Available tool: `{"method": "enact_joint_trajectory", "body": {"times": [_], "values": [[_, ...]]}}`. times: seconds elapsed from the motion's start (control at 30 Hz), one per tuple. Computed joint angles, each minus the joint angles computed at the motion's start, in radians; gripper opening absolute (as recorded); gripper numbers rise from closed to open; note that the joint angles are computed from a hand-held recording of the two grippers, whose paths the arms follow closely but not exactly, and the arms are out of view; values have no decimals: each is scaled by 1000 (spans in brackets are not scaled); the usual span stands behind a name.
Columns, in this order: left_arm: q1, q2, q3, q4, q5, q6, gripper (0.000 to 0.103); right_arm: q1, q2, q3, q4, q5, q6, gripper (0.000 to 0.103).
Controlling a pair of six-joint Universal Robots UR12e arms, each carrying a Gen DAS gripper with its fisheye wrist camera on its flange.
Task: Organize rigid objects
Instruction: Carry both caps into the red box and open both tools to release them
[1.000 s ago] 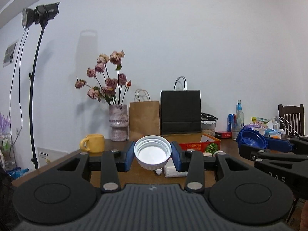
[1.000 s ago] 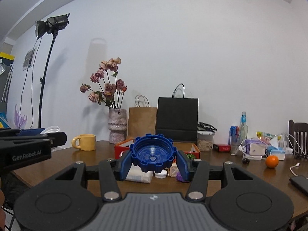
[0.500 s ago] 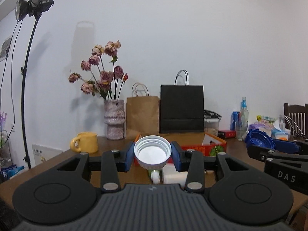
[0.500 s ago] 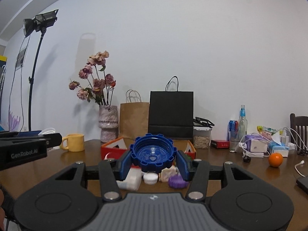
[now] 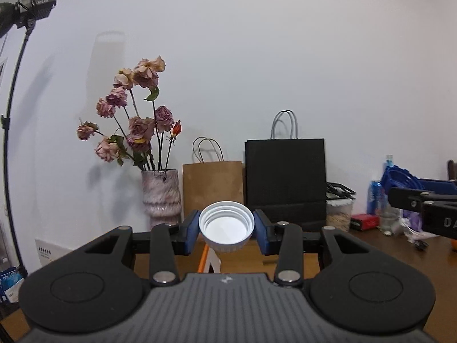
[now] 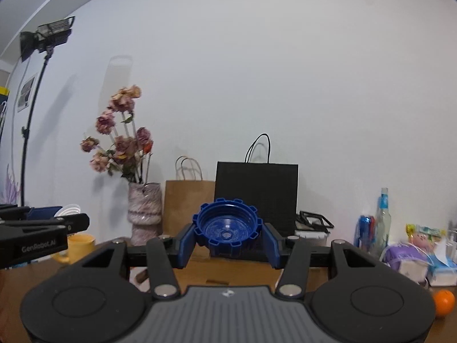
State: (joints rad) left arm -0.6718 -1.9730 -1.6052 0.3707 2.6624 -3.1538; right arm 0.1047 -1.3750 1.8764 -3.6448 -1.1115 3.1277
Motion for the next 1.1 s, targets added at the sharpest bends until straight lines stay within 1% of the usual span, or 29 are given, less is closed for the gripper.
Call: {"method": "enact_joint_trajectory", "body": {"times": [0.03,0.07,0.17,0.23,0.27,0.3,0.33,0.37,0.43,0.47,0.53,0.57,0.6,0.67,0.7,0.73,0.77,0.8,0.83,0.87,0.9,0.93,0.97,1.0,1.1], "values": [[16,-1,12,-24,-9,-16,41,5,20,-32,13,-4,4,50],[35,-1,23,-43,-33,-26,41,12,41,-68,36,-13,4,50],[83,-9,54,-72,-81,-43,41,27,94,-159,106,-23,9,50],[122,-7,66,-139,-137,-88,41,34,128,-225,198,-14,-9,50],[144,2,66,-200,-188,-120,41,37,143,-264,278,-5,-24,50],[166,12,67,-276,-238,-157,41,40,160,-311,379,1,-53,50],[191,21,74,-381,-291,-211,41,43,177,-345,439,0,-65,50],[213,24,89,-486,-328,-275,41,46,198,-389,515,-6,-78,50],[256,25,125,-665,-416,-369,41,57,240,-491,724,-43,-106,50],[281,19,152,-760,-479,-417,41,64,265,-544,829,-67,-127,50],[325,4,196,-892,-609,-453,41,74,318,-650,1038,-104,-177,50],[341,-10,222,-961,-646,-453,41,79,347,-703,1138,-123,-197,50],[354,-28,255,-1037,-666,-442,41,85,370,-738,1195,-151,-203,50],[364,-58,298,-1132,-657,-456,41,102,411,-795,1266,-229,-221,50],[369,-68,312,-1164,-665,-463,50,111,430,-820,1290,-266,-244,50],[375,-71,314,-1179,-679,-466,59,117,443,-838,1310,-291,-262,52],[374,-72,307,-1151,-677,-426,69,120,445,-833,1305,-300,-298,61],[372,-74,300,-1127,-674,-391,84,123,446,-832,1310,-309,-329,75],[376,-73,297,-1118,-693,-376,85,126,449,-841,1332,-309,-335,79],[376,-72,296,-1124,-705,-372,87,123,452,-855,1367,-278,-321,81],[373,-74,298,-1130,-694,-372,88,119,455,-867,1397,-239,-310,81],[373,-74,299,-1133,-695,-371,88,115,455,-869,1406,-209,-306,81],[372,-77,303,-1135,-698,-369,89,116,456,-868,1400,-213,-304,81],[371,-78,306,-1139,-698,-367,89,120,458,-868,1390,-234,-312,81],[369,-81,312,-1146,-694,-362,89,125,458,-863,1375,-263,-354,82]]}}
